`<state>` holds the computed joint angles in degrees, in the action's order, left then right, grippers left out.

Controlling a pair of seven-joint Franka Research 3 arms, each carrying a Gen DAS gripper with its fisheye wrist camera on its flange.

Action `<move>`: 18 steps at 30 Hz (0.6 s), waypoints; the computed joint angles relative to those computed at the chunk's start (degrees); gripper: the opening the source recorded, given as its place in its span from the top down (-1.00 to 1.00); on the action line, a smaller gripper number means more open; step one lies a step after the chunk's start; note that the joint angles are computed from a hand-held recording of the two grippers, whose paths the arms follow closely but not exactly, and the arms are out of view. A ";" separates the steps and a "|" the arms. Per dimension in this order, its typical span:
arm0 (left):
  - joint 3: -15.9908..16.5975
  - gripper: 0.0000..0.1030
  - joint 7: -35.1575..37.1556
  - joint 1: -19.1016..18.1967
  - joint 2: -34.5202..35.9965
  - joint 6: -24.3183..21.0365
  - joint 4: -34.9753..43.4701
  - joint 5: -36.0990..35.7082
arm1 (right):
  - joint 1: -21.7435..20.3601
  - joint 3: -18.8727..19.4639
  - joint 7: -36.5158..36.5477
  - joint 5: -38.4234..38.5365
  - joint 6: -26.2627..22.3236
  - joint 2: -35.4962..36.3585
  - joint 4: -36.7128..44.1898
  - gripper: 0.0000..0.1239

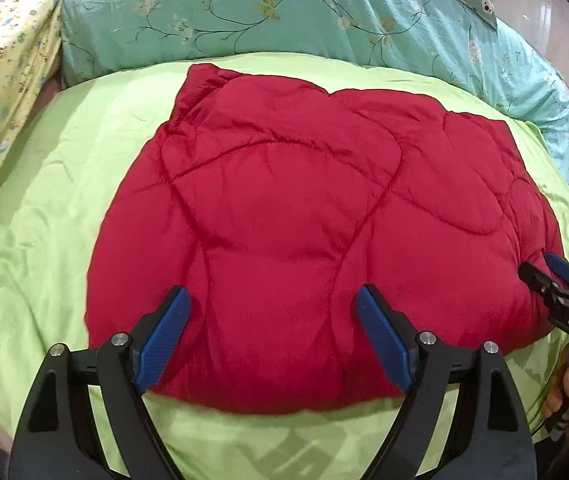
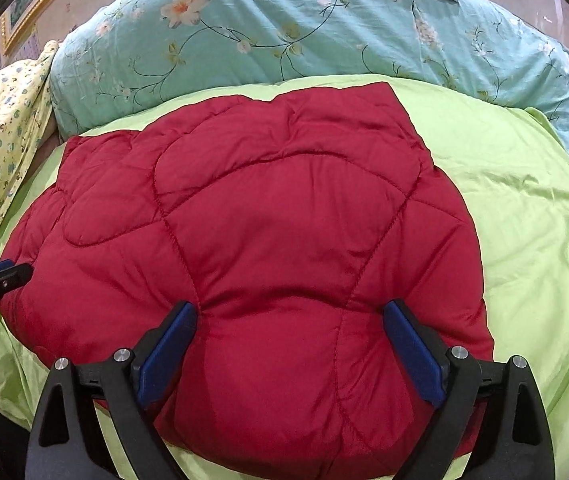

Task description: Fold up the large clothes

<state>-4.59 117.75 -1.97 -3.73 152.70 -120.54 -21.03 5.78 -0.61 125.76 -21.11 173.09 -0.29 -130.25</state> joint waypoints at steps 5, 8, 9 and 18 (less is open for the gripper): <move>-0.02 -0.67 -1.88 -0.08 -2.03 -0.28 -1.64 3.42 | -0.13 0.11 2.63 -2.80 -0.23 -0.45 -0.25 -0.53; 0.10 -0.67 -2.88 -0.40 -2.86 -0.19 -2.48 5.50 | -0.63 0.49 6.55 -7.20 -0.76 -1.09 -0.55 -0.53; 0.06 -0.67 -3.37 -0.49 -3.19 -0.02 -2.94 6.46 | -0.79 0.69 7.33 -8.13 -1.14 -1.32 -0.60 -0.53; 0.37 -0.67 -6.66 -1.73 -5.31 0.90 -6.01 12.93 | -2.16 3.23 7.55 -5.92 -2.40 -5.46 -4.40 -0.55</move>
